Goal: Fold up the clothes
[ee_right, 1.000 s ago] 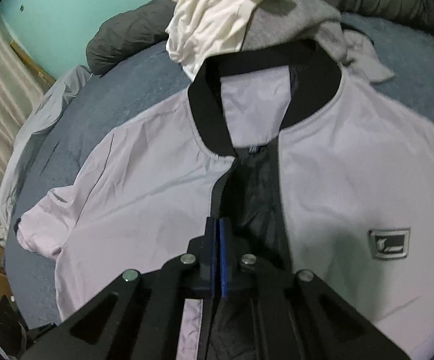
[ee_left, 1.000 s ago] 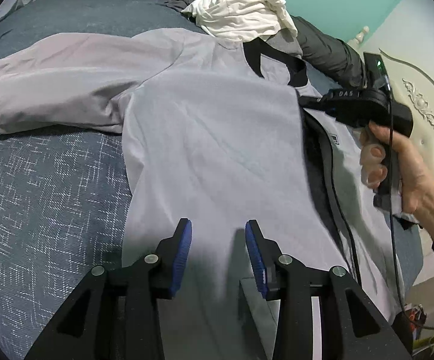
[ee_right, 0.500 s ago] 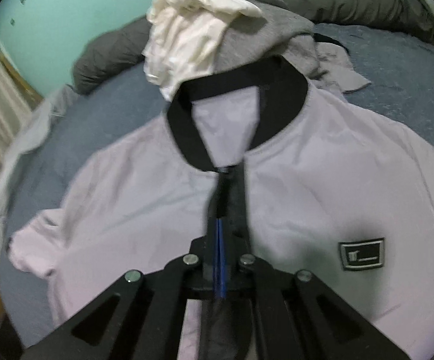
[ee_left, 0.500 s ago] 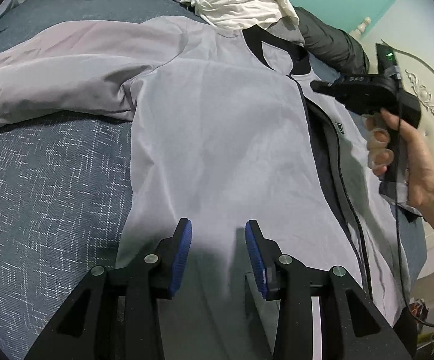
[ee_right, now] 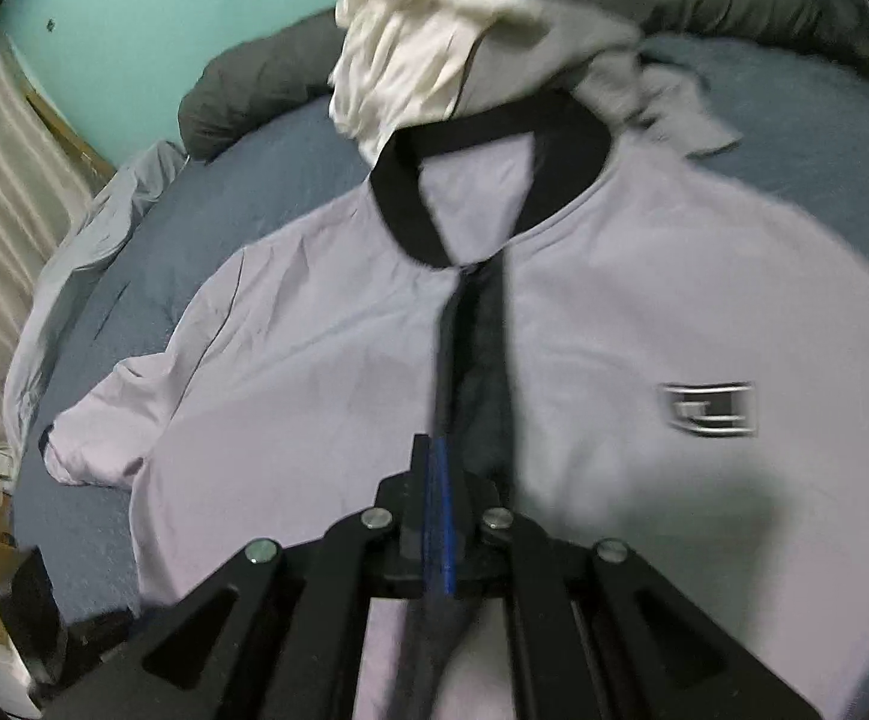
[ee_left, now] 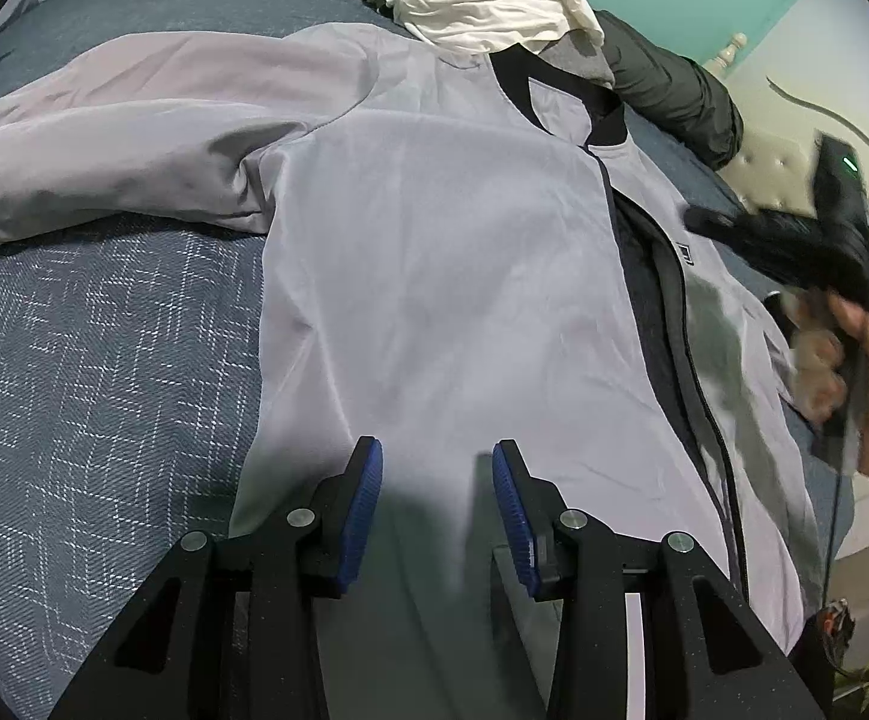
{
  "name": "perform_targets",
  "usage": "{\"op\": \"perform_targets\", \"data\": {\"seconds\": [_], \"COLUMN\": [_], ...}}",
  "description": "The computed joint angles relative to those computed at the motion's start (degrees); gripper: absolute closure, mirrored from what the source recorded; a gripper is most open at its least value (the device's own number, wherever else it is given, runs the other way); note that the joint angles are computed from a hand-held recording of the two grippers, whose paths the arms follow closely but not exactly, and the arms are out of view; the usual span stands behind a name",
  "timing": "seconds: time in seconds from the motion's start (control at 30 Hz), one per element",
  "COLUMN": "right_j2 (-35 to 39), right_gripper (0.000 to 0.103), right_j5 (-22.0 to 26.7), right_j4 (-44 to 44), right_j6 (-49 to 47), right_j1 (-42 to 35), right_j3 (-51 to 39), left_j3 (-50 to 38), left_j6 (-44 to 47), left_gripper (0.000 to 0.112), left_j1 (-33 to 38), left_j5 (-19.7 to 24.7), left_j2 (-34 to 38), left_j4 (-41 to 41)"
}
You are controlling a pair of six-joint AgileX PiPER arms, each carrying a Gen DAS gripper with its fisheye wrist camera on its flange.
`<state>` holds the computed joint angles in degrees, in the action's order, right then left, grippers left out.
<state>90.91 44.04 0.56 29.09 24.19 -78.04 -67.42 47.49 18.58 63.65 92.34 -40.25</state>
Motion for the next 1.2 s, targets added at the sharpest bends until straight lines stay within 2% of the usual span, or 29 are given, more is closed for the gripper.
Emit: {"op": "perform_targets", "data": {"seconds": [0.1, 0.23, 0.37, 0.47, 0.53, 0.67, 0.73, 0.93, 1.07, 1.2], "right_j2": [-5.1, -5.8, -4.1, -1.5, 0.8, 6.6, 6.9, 2.6, 2.3, -8.6], "right_gripper": [0.101, 0.101, 0.101, 0.100, 0.100, 0.099, 0.097, 0.097, 0.097, 0.097], "right_j5": [2.7, 4.9, 2.1, 0.3, -1.1, 1.2, 1.5, -0.4, 2.5, 0.6], "right_j4": [-2.0, -2.7, -3.1, -10.2, -8.3, -2.6, -2.4, -5.9, -0.7, -2.6], "right_j6": [3.0, 4.6, 7.1, 13.7, 13.6, 5.2, 4.0, 11.3, 5.9, 10.4], "right_j1": [0.9, 2.3, 3.0, 4.4, 3.0, 3.5, 4.3, 4.3, 3.8, 5.8], "right_j3": [5.4, 9.2, 10.0, 7.7, 6.0, 0.9, 0.0, 3.2, 4.5, 12.7], "left_j3": [0.0, 0.0, 0.2, -0.1, -0.6, -1.1, -1.3, -1.1, -0.8, -0.8], "left_j6": [0.0, -0.1, 0.1, -0.1, -0.2, -0.1, 0.0, 0.2, 0.4, 1.0], "left_gripper": [0.069, 0.069, 0.068, 0.068, 0.068, 0.068, 0.068, 0.068, 0.068, 0.068], "left_j1": [0.1, 0.1, 0.0, 0.0, 0.2, 0.6, 0.8, 1.1, 1.4, 2.0], "left_j5": [0.2, 0.2, 0.1, 0.4, 0.7, 1.5, 1.9, 2.1, 2.3, 2.9], "left_j2": [-0.3, -0.6, -0.8, -0.5, -0.1, 0.3, 0.4, 0.3, 0.0, -0.4], "left_j4": [0.2, 0.2, 0.1, -0.1, -0.2, -0.2, -0.3, -0.6, -0.6, -0.7]}}
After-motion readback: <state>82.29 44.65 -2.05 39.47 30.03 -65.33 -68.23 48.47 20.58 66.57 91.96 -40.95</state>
